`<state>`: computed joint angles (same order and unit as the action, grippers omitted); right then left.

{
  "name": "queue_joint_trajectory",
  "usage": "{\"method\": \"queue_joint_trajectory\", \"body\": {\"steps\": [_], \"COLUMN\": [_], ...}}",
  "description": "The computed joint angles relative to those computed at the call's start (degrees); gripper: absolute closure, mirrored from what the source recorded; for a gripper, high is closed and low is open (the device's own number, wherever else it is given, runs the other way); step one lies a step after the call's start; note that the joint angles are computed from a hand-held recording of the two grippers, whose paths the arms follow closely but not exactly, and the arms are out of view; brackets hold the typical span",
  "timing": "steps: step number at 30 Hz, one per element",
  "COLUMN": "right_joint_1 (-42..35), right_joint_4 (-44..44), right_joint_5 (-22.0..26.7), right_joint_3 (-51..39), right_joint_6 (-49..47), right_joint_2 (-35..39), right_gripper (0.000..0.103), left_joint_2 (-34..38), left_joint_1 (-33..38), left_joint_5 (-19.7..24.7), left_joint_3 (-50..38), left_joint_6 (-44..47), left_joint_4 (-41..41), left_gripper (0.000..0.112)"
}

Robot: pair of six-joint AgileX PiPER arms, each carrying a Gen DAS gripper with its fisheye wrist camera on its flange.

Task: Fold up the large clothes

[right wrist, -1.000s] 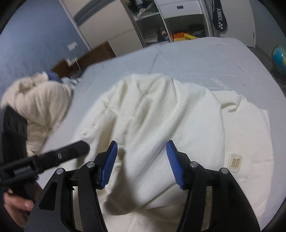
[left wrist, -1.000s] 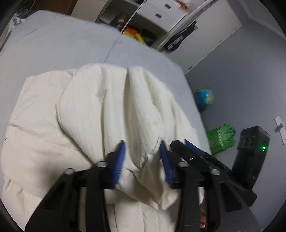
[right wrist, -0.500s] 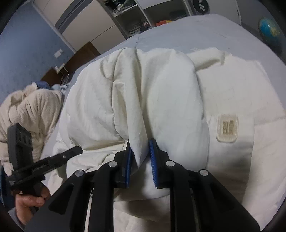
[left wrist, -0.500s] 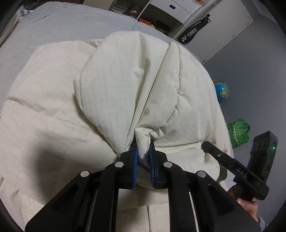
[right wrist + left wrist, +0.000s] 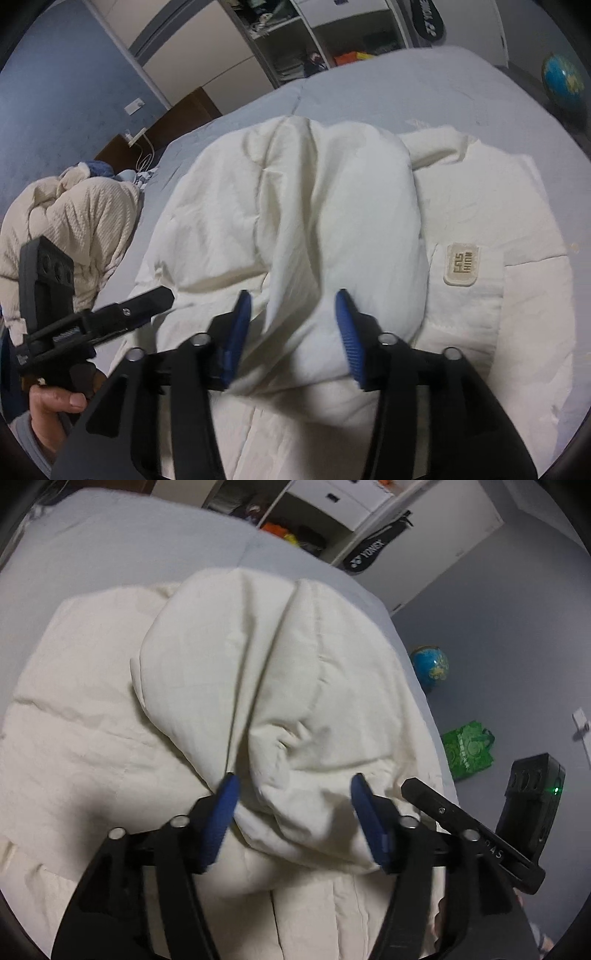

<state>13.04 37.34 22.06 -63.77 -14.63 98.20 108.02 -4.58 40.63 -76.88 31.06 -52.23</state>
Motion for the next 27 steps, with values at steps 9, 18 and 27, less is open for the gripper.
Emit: {"method": "queue_joint_trajectory", "body": {"steps": [9, 18, 27], "right_joint_1": [-2.8, -16.8, -55.7], "right_joint_4": [-1.7, -6.1, 1.7], "right_joint_5": [1.4, 15.3, 43.2], "right_joint_3": [15.2, 30.4, 36.9], "right_joint_6": [-1.2, -2.2, -25.4], "right_joint_2": [-16.6, -40.0, -54.7], "right_gripper": [0.044, 0.039, 0.039], "left_joint_2": [-11.0, -22.1, -35.0], "left_joint_1": [3.4, 15.9, 22.6], "left_joint_5": [-0.4, 5.9, 11.2], "left_joint_3": [12.4, 21.1, 25.8], "left_joint_6": [3.8, 6.3, 11.3], "left_joint_4": [5.5, 15.0, 21.6], "left_gripper": [0.034, 0.033, 0.033]}}
